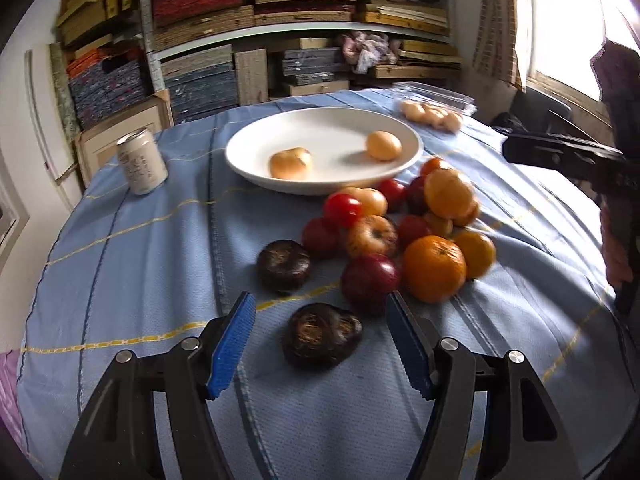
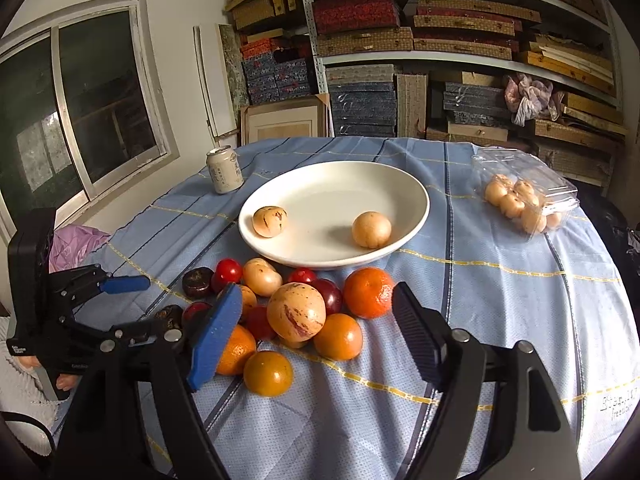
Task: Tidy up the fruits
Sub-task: 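Grasp a dark brown fruit with the left tool while the right tool reaches the mottled fruit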
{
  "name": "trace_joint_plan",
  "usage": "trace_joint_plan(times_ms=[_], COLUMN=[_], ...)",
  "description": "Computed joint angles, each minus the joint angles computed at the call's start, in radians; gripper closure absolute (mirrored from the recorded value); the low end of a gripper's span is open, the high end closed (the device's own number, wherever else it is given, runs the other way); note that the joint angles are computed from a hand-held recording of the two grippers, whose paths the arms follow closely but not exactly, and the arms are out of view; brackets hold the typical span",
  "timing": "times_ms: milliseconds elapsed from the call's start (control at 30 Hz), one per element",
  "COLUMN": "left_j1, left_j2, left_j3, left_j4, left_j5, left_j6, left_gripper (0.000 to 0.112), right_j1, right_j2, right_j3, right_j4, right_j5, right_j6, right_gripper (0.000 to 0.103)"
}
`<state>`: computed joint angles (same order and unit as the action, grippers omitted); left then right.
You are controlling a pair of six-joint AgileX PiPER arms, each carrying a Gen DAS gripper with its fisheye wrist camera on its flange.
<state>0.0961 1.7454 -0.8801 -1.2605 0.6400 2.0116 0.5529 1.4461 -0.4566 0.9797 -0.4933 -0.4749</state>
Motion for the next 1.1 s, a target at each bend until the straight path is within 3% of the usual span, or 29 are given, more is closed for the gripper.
trace_joint_plan(times_ms=[267, 400, 700, 867, 1100], left_j1=[-0.022, -0.022, -0.043, -0.063, -0.077], left_j2=[0.019, 0.037, 0.069, 0.062, 0.065], left_j3=[-0.006, -0.029, -0.055, -0.016, -0.005], left_j4=[0.082, 0.127, 0.143, 0.066, 0.037], left_j5=[-0.002, 0.007, -0.056, -0.1, -0.124], left_j6=[-0.026, -0.078, -0.143, -0.038, -0.016], left_gripper=[0.045, 0.06, 0.06, 0.06, 0.064], right_j1=[0.007, -0.016, -0.043, -0.041, -0.009], right_j2=[0.022, 0.027, 0.08, 0.098, 0.15], right_j3=[-0.01, -0.01, -0.023, -0.031, -0.061], right_j4=[-0.016, -0.023, -0.082, -0.091, -0.009], right_j5=[0.004, 0.011, 0.027, 0.027, 0.0], right_j6=[0.011, 0.028, 0.091, 0.096, 0.005], right_gripper=[0.027, 0.025, 0.025, 0.025, 0.025])
